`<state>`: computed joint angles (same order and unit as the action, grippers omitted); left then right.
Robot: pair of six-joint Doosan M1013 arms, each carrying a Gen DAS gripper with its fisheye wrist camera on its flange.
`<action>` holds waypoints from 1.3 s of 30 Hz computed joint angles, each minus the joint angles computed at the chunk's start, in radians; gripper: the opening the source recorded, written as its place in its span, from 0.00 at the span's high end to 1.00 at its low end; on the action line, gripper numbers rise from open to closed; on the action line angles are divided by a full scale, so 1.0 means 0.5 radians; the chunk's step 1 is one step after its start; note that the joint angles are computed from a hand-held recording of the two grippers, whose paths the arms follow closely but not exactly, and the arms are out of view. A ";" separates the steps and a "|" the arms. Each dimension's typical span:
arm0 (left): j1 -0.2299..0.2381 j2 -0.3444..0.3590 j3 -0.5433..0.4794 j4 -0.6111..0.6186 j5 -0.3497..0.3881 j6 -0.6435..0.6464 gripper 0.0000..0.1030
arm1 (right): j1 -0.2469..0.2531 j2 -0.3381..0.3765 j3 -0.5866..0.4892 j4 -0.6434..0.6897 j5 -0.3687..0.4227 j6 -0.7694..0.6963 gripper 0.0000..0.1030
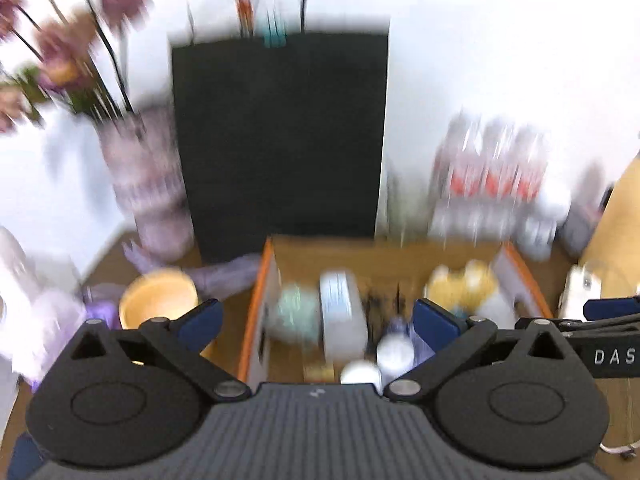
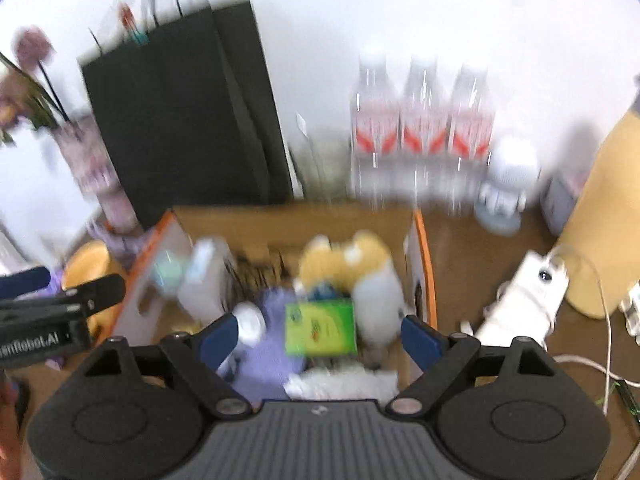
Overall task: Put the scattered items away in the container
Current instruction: 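Withdraw both tools from the box back over the desk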
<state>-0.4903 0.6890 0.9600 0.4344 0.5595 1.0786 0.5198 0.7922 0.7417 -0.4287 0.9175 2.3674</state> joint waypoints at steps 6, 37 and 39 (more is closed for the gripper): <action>-0.008 -0.139 0.452 0.909 -0.586 -0.963 0.00 | 0.088 -0.117 0.414 -0.683 -0.416 0.647 0.14; -0.124 -0.554 1.454 1.943 -0.572 -1.978 0.00 | 0.406 -0.425 1.316 -1.178 -0.407 1.483 0.13; -0.126 -0.551 1.451 1.855 -0.567 -1.891 0.00 | 0.414 -0.415 1.305 -1.133 -0.391 1.430 0.13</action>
<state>-0.5531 0.4133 1.6853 1.3616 0.2759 0.1329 0.7270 0.5846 1.3941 -0.9952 0.7223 3.0826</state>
